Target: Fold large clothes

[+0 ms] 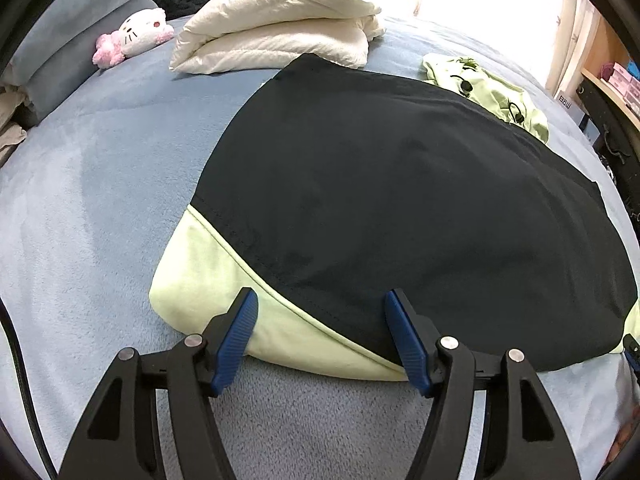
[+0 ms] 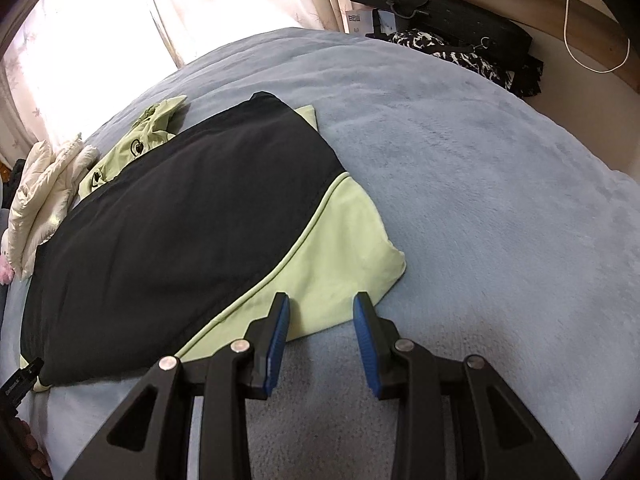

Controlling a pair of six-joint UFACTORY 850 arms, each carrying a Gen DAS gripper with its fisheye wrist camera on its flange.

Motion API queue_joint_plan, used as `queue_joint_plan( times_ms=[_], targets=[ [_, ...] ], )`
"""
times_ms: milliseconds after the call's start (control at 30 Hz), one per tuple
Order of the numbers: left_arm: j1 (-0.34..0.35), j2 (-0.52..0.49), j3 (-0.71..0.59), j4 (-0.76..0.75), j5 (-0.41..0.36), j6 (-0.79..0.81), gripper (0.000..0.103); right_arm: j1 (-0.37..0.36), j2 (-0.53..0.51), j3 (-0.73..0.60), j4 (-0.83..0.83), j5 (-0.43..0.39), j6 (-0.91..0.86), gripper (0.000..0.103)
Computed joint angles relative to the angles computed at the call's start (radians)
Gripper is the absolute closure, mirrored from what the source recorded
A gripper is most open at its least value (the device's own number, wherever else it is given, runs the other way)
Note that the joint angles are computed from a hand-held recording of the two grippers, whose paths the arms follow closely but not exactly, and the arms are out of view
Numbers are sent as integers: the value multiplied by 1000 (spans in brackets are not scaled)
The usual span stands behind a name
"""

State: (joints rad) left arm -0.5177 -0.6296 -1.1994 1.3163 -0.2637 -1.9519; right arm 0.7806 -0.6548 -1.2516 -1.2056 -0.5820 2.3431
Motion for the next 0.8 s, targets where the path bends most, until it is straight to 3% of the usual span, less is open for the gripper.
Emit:
queue_joint_plan(
  times_ms=[200,333,467,633,700,800],
  targets=[
    [6,17,-35,-351,-20,356,38,24,28,-3,-36,-68,82,70],
    [8,55,-42,-358,-62,381,35,22,29,-37,-62,-75,55,70],
    [23,64,-95,-355,-100,467,30,-5,5,-117,-61,-32,-61,70],
    [47,-26,-312,-428,-160,718,30,-77,-78,-316,59,68,-389,70],
    [59,-91,-443,-525,-144,875,29,-115,-123,-417,158,124,-550,70],
    [76,-228,-684,-698,-152,1110,21,-159,-217,-601,323,136,-805,70]
  ],
)
